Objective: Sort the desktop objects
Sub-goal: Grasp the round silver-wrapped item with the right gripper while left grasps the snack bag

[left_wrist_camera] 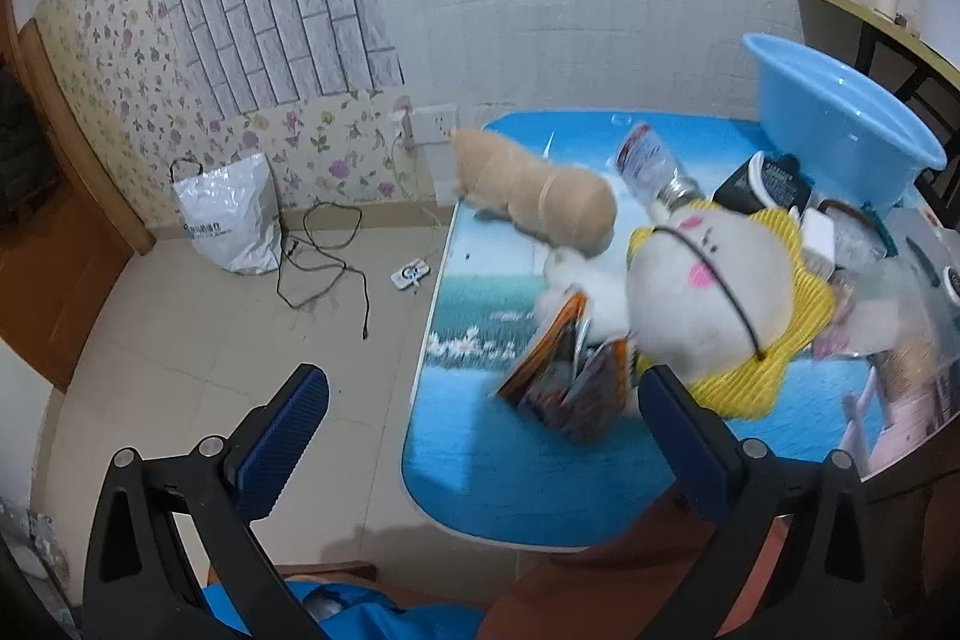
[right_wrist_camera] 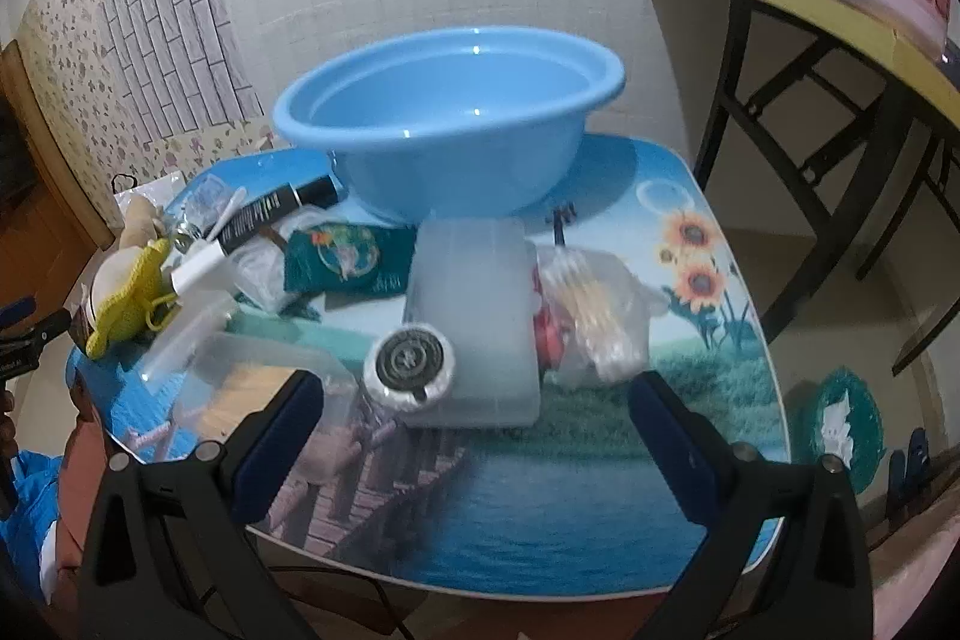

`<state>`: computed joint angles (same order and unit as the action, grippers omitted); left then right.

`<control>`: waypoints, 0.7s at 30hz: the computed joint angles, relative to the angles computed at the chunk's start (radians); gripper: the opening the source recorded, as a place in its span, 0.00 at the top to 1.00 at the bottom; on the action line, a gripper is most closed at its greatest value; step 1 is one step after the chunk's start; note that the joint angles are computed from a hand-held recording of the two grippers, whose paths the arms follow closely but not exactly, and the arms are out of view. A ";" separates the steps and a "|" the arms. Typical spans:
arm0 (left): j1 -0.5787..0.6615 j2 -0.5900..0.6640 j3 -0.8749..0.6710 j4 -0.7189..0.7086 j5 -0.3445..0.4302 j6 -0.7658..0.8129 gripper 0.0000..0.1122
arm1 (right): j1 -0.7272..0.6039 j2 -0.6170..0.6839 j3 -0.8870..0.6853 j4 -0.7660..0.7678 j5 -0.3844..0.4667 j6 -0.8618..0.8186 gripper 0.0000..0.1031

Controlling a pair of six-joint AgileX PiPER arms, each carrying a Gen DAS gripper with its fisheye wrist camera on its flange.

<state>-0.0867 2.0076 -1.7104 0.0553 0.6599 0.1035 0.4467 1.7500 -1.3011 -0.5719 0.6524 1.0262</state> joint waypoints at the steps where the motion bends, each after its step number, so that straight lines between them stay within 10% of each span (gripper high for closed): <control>1: 0.002 0.007 -0.006 -0.009 0.005 0.004 0.08 | 0.001 0.003 0.001 0.008 0.001 -0.002 0.00; 13: 0.016 0.085 -0.041 -0.119 0.005 0.097 0.08 | 0.012 0.021 -0.038 0.005 0.030 0.010 0.00; 21: 0.024 0.088 -0.039 -0.183 -0.006 0.149 0.08 | 0.026 0.086 -0.118 0.050 0.071 -0.098 0.34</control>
